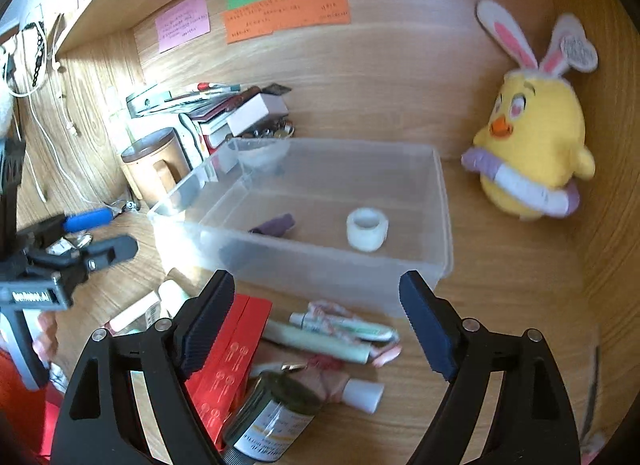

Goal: Organize objects
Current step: 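Move both grippers back toward the remaining scattered items, then grasp the white red-capped tube with left gripper while right gripper grasps dark green glass bottle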

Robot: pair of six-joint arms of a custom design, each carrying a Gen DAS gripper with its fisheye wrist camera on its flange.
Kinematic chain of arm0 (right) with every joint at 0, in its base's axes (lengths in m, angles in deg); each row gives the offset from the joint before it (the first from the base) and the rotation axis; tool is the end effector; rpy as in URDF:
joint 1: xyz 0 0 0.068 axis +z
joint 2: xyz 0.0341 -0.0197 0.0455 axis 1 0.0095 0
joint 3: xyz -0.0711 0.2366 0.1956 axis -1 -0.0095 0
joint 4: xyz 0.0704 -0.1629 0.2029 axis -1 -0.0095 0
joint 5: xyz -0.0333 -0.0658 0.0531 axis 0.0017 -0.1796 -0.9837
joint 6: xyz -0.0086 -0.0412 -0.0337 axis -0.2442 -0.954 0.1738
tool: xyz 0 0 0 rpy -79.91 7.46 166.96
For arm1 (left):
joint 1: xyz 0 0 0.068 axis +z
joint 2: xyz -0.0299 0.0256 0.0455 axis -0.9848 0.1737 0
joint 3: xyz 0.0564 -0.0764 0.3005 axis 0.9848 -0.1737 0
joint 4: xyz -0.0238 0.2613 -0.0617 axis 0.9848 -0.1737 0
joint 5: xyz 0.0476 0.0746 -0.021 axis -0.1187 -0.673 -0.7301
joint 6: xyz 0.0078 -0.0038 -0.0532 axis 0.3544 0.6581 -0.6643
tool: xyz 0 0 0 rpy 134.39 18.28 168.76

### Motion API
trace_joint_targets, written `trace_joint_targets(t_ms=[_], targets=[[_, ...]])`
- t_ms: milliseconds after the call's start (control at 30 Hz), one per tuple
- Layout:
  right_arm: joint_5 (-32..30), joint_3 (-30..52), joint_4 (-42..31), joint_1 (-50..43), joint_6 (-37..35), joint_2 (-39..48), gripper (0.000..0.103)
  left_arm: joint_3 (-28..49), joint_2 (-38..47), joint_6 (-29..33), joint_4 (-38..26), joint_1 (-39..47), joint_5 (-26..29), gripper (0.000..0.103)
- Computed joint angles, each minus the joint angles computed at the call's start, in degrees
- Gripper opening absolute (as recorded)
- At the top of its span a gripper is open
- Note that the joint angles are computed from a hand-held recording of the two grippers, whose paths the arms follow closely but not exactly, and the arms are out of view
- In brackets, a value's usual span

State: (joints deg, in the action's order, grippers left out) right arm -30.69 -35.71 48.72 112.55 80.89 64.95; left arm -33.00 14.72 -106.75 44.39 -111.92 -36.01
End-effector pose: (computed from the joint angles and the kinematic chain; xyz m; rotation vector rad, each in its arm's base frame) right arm 0.3151 0.1450 0.1412 -0.6858 2.2074 0.4906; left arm 0.2037 -0.1109 0.1145 -0.1268 2.3023 -0.0741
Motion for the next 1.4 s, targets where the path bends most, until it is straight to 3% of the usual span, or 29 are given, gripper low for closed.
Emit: trace_joint_targets(t_ms=[533, 700, 900, 1033, 1333, 1400], targets=[[-1.6, -9.0, 4.9, -1.2, 3.7, 0.3, 0.082, -8.3, 5.6, -4.9, 7.6, -3.0, -3.3, 0.093], [-2.0, -10.8, 5.9, -1.1, 4.4, 0.3, 0.081, -9.9, 7.3, -4.9, 11.0, -1.8, 0.6, 0.075], [-2.0, -12.5, 6.7, -1.4, 5.4, -1.1, 0.065, -9.0, 11.6, -4.2, 13.4, 0.3, 5.5, 0.056], [-5.0, -13.0, 6.7, -3.1, 7.2, -1.2, 0.057, -8.1, 11.7, -4.3, 12.9, 0.1, 5.8, 0.052], [-7.0, -13.3, 5.4, -3.5, 6.4, -0.6, 0.054, -6.9, 12.9, -3.9, 11.8, -1.7, 2.2, 0.027], [-6.9, -13.3, 5.2, -3.2, 6.0, -0.5, 0.054, -6.7, 13.1, -3.8, 11.4, -2.3, 1.3, 0.015]])
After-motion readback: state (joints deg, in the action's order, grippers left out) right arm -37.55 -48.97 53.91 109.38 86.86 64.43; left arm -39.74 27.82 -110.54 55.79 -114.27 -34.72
